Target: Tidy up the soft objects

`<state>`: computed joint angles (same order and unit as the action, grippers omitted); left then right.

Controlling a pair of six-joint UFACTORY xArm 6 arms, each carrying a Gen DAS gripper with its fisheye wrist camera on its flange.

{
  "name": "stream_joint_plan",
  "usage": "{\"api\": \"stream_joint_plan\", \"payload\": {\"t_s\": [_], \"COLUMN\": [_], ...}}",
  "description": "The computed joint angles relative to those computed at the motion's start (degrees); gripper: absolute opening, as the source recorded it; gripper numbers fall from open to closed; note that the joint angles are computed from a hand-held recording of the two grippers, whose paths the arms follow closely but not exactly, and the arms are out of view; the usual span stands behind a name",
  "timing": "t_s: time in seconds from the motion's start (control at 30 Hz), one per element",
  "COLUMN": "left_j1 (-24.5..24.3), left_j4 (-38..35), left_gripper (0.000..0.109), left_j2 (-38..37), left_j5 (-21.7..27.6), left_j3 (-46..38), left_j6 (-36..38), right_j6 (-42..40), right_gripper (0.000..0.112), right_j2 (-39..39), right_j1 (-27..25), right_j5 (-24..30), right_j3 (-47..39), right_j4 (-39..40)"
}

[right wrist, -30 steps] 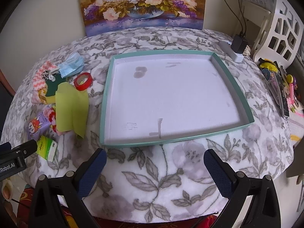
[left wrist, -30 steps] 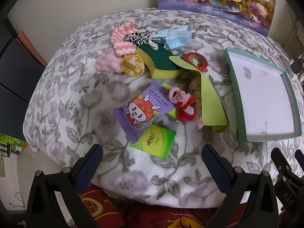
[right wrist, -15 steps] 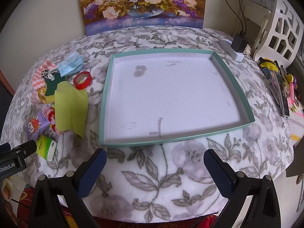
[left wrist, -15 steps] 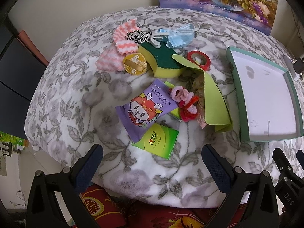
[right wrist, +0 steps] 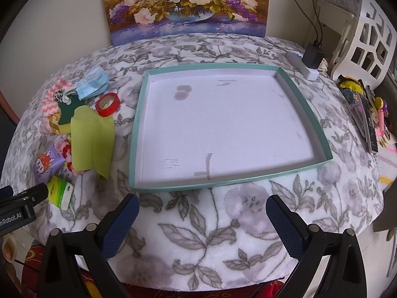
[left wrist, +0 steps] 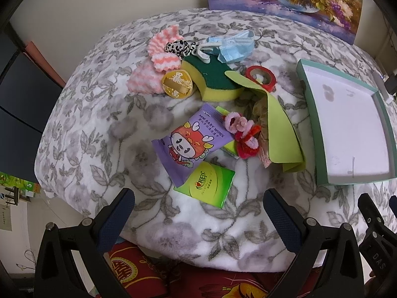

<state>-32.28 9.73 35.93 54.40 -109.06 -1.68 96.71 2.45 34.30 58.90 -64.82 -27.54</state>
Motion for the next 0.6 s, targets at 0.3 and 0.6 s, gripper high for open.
{"api": "stream_joint_plan", "payload": {"t_s": [0.3,0.6], "left_j1": [0.08,0.06], "left_j4": [-0.19,-0.25], "left_gripper": [0.103,0.103], "left_j2": [0.36,0.40], "left_j5": [0.42,0.50], "left_j3": [-0.50,-0.59], "left_j6": [0.44,0.40], "right_j6": [-0.92,-1.43], "right_gripper": [0.103,0.103], "right_j2": [0.28,0.72], "right_j1": [-0.19,-0.13], "right_j5": [0.07,0.38], "right_j3": [-0.38,-0.96], "right_j4": [0.79,0.89]}}
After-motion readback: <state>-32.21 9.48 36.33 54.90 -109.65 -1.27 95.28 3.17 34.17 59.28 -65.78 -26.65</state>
